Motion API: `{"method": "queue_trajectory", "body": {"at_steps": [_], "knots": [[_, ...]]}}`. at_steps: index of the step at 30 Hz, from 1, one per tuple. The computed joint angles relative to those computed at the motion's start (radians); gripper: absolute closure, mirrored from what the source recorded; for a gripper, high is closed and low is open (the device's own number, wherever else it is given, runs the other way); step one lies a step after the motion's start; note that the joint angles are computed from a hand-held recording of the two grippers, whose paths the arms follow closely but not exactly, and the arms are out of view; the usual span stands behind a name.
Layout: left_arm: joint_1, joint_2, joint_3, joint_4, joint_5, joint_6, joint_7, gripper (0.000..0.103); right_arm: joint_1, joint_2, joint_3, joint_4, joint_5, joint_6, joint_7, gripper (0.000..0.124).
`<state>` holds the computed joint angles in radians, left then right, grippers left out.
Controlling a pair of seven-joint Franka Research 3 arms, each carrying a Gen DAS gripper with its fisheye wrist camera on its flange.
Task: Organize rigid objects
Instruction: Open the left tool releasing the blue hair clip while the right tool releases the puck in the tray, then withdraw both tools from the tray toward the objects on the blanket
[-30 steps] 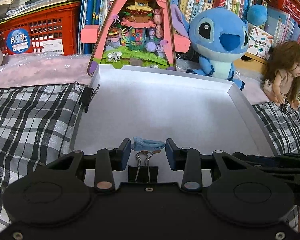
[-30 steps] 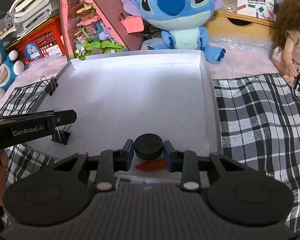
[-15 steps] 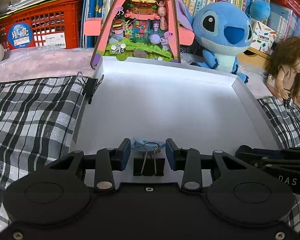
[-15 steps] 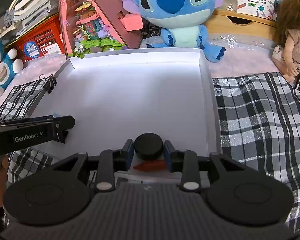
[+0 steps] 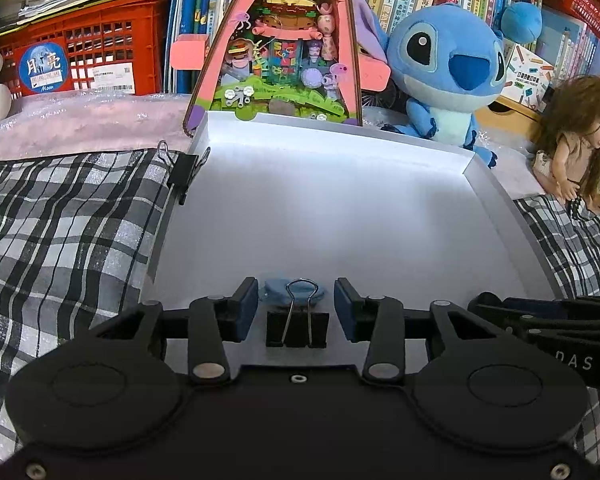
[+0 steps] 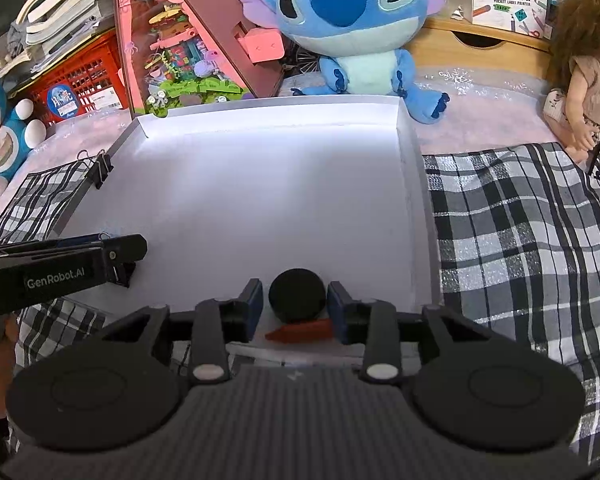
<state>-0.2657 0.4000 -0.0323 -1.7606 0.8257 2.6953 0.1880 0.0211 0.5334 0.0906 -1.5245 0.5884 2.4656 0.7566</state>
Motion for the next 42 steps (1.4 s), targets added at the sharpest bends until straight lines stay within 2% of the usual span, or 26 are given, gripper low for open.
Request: {"method": "queue_trajectory", "body": {"at_steps": [9,17,26,42], "knots": [[-0.011,-0.041,0.007,-0.035,0.057,0.008,-0.052,0.053,-0.014,-0.011,0.007,-0.001,0.026,-0.006,-0.006,0.064],[-0.014,-0.127,-0.007,-0.119,0.183,0.025,-0.158,0.042,-0.036,-0.050,0.014,-0.040,0.085,-0.012,-0.053,0.061],[0.006,-0.211,-0.055,-0.207,0.302,0.020,-0.261,0.036,-0.058,-0.142,0.017,-0.151,0.195,0.002,-0.195,0.056],[0.006,-0.314,-0.142,-0.349,0.447,0.009,-0.417,0.035,-0.046,-0.320,-0.033,-0.379,0.420,-0.014,-0.529,0.051]]}}
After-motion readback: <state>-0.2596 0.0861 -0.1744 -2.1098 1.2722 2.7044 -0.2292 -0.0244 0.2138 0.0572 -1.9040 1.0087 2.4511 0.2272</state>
